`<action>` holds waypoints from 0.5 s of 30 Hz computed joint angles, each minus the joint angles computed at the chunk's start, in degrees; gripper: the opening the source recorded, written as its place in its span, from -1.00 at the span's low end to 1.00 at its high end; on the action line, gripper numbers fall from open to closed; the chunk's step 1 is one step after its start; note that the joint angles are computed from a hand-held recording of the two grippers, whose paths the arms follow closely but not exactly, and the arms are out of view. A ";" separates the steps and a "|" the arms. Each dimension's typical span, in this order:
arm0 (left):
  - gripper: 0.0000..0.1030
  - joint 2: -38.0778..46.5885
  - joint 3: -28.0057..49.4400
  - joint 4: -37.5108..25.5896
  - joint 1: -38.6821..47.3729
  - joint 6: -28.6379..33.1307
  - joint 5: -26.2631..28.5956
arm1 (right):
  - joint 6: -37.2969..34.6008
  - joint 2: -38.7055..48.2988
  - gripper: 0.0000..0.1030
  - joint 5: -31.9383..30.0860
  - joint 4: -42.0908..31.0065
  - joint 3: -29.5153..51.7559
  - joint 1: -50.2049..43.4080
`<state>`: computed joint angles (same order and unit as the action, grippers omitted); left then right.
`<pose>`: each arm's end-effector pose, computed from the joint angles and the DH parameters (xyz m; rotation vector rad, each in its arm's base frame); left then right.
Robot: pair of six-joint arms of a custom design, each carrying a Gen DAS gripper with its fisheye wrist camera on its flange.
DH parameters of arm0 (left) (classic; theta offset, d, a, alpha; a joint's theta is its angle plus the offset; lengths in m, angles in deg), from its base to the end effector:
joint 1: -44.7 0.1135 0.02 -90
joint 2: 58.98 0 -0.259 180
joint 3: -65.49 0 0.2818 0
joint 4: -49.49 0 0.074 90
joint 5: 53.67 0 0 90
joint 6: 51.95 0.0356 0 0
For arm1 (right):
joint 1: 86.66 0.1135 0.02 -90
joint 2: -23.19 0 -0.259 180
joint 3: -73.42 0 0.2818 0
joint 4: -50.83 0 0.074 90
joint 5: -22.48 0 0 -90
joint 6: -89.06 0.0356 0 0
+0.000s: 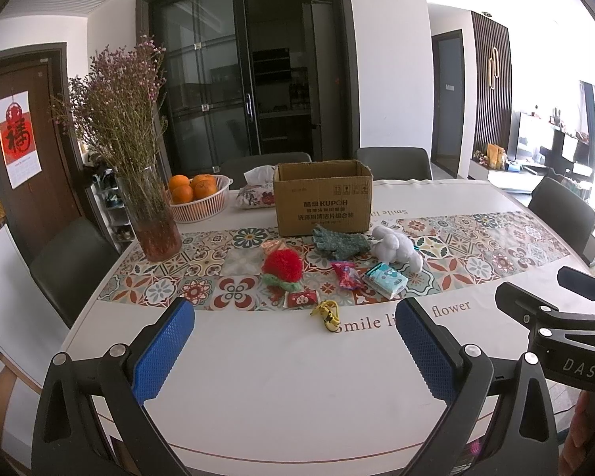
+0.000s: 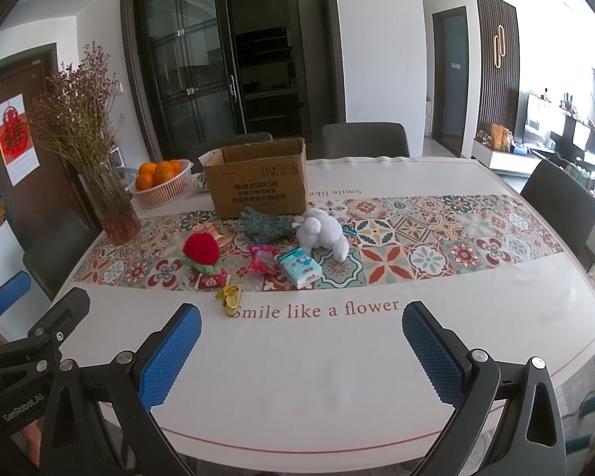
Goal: Organize soft objects
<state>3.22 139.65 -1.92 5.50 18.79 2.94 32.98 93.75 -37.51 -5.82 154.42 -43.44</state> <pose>0.2100 -0.1460 0.3351 0.0710 2.1295 0.0657 0.2188 0.1812 0.3331 0.0588 2.2469 0.0916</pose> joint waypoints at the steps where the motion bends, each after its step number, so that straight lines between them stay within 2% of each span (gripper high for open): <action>1: 1.00 0.01 0.00 -0.05 -0.05 -0.04 -0.06 | 0.01 0.08 0.99 -0.02 0.08 -0.03 -0.02; 10: 1.00 0.41 -0.10 0.35 0.38 0.33 0.62 | -0.18 0.82 0.99 -0.88 0.64 0.04 -0.95; 15: 1.00 2.34 0.99 1.07 2.69 1.95 3.04 | -0.33 2.49 0.99 -1.90 0.89 1.07 -1.92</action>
